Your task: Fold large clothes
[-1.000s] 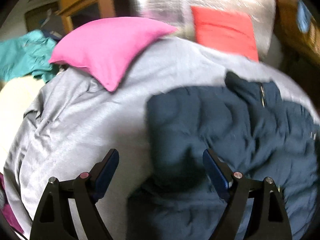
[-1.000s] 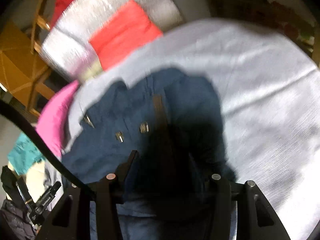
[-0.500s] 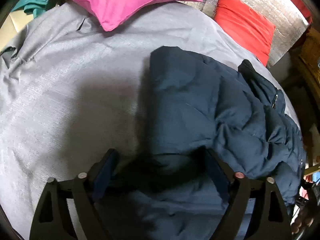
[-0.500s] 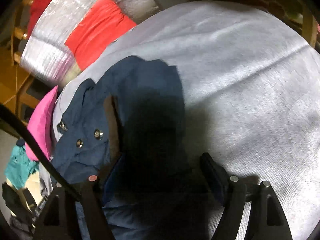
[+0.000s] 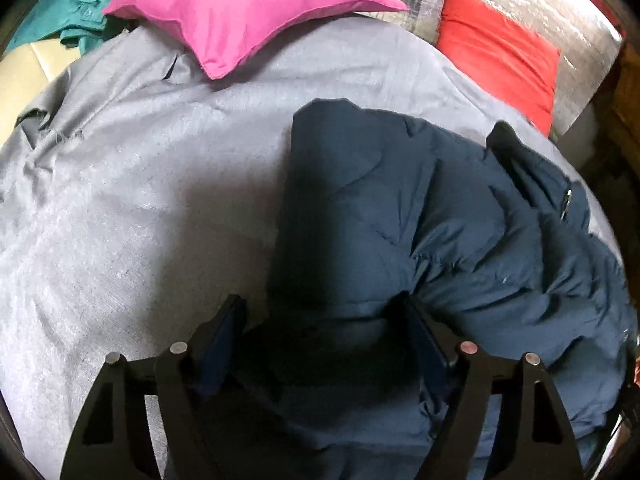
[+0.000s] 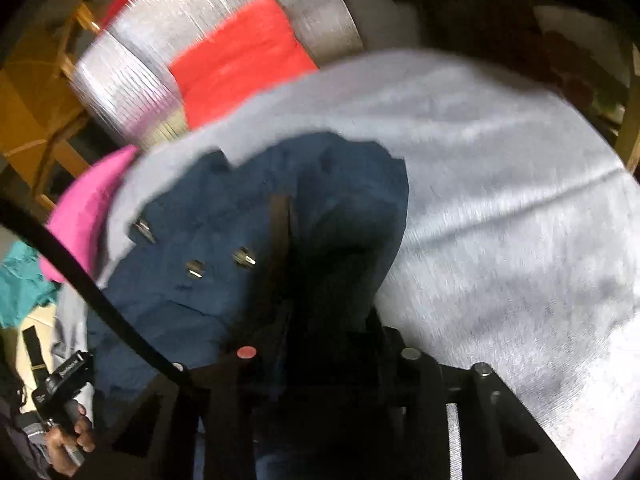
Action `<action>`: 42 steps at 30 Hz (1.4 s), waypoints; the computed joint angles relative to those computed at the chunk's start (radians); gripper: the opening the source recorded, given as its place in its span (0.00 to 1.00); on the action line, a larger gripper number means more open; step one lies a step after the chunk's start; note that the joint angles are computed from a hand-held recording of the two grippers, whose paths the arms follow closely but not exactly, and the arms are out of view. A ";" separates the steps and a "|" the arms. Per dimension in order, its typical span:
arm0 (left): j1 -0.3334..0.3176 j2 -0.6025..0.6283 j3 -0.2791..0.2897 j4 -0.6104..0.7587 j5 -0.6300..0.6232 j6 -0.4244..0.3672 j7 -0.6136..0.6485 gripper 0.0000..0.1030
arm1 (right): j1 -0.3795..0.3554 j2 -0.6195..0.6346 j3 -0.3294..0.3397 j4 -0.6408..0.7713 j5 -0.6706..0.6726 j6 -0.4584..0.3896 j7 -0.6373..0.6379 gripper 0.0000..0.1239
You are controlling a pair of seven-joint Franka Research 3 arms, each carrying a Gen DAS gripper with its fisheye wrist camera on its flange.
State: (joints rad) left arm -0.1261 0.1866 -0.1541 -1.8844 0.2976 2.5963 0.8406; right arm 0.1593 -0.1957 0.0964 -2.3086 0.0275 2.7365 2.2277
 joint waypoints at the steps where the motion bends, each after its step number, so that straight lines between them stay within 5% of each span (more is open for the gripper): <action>1: -0.004 0.004 0.000 0.014 0.009 -0.021 0.003 0.79 | 0.009 0.004 -0.012 -0.002 0.037 0.000 -0.015 0.34; 5: 0.003 -0.001 -0.006 0.024 -0.034 -0.038 0.014 0.78 | 0.029 -0.009 -0.048 0.001 0.162 -0.001 -0.081 0.43; 9: 0.011 -0.055 -0.002 -0.024 -0.042 0.028 0.004 0.78 | 0.037 -0.062 -0.074 -0.060 0.289 0.117 -0.138 0.61; 14: 0.065 -0.074 -0.030 -0.054 -0.298 0.063 0.207 0.78 | 0.147 -0.058 -0.176 -0.071 0.609 0.168 -0.336 0.61; 16: 0.094 -0.049 -0.046 -0.034 -0.467 0.027 0.326 0.78 | 0.140 -0.062 -0.172 -0.074 0.659 0.151 -0.373 0.62; 22: 0.094 -0.053 -0.051 -0.061 -0.614 0.027 0.420 0.78 | 0.134 0.005 -0.148 -0.024 0.767 0.081 -0.489 0.62; 25: 0.076 -0.051 -0.046 -0.059 -0.585 0.029 0.421 0.78 | 0.086 0.026 -0.061 -0.015 0.582 0.123 -0.399 0.61; 32: 0.037 -0.043 -0.022 -0.035 -0.399 0.017 0.277 0.64 | -0.114 -0.026 0.141 -0.035 -0.188 0.106 0.183 0.32; 37: 0.016 -0.020 -0.021 0.003 -0.264 -0.053 0.220 0.65 | -0.113 -0.032 0.137 -0.056 -0.321 0.085 0.328 0.31; 42: 0.039 -0.062 -0.033 -0.037 -0.321 -0.059 0.299 0.66 | -0.091 -0.074 0.113 -0.102 -0.341 0.081 0.397 0.35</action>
